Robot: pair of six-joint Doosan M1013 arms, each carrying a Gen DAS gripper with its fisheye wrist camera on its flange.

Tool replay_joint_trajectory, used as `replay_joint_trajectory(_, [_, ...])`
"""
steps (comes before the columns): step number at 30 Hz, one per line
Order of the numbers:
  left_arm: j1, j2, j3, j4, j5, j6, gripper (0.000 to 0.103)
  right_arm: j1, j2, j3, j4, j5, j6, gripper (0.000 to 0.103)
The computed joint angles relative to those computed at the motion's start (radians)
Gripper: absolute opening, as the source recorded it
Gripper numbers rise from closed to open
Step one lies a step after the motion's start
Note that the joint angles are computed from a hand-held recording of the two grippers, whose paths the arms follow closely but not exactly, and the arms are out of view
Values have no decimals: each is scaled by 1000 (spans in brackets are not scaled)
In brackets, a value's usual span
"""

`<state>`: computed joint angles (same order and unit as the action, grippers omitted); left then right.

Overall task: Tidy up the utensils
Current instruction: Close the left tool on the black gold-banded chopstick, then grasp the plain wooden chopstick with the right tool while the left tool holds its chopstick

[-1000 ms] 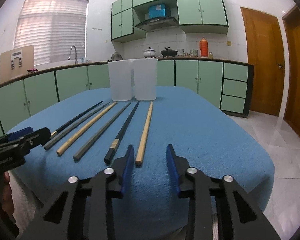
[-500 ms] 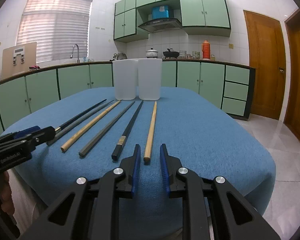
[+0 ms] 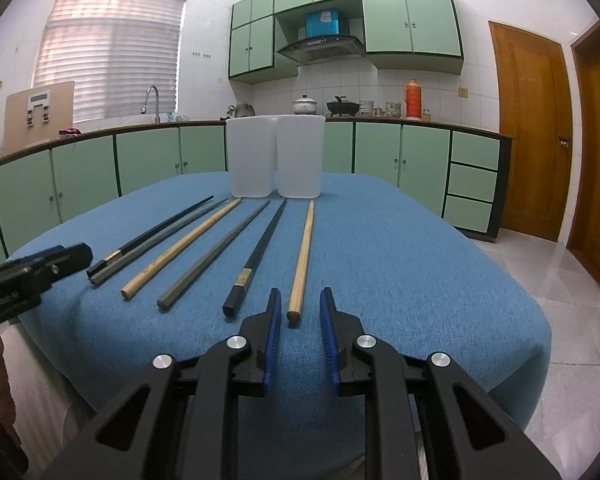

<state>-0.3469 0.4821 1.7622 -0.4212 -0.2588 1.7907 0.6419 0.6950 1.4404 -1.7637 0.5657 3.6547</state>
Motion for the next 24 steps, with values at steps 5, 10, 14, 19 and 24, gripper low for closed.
replay_joint_trajectory(5, [-7, 6, -10, -87, 11, 117, 52, 1, 0, -1, 2, 1, -2, 20])
replay_joint_trajectory(10, [-8, 6, -15, -83, 31, 114, 32, -1, -1, 2, -4, -2, 9, 20])
replay_joint_trajectory(14, [-14, 0, -9, -97, 30, 117, 30, -2, -1, 2, -6, -3, 13, 20])
replay_joint_trajectory(19, [-17, 3, -14, -103, 42, 131, 10, -2, 0, 2, -6, -4, 12, 20])
replay_joint_trajectory(24, [-18, 3, -16, -130, 47, 157, 6, -4, -1, 1, -2, -9, 13, 12])
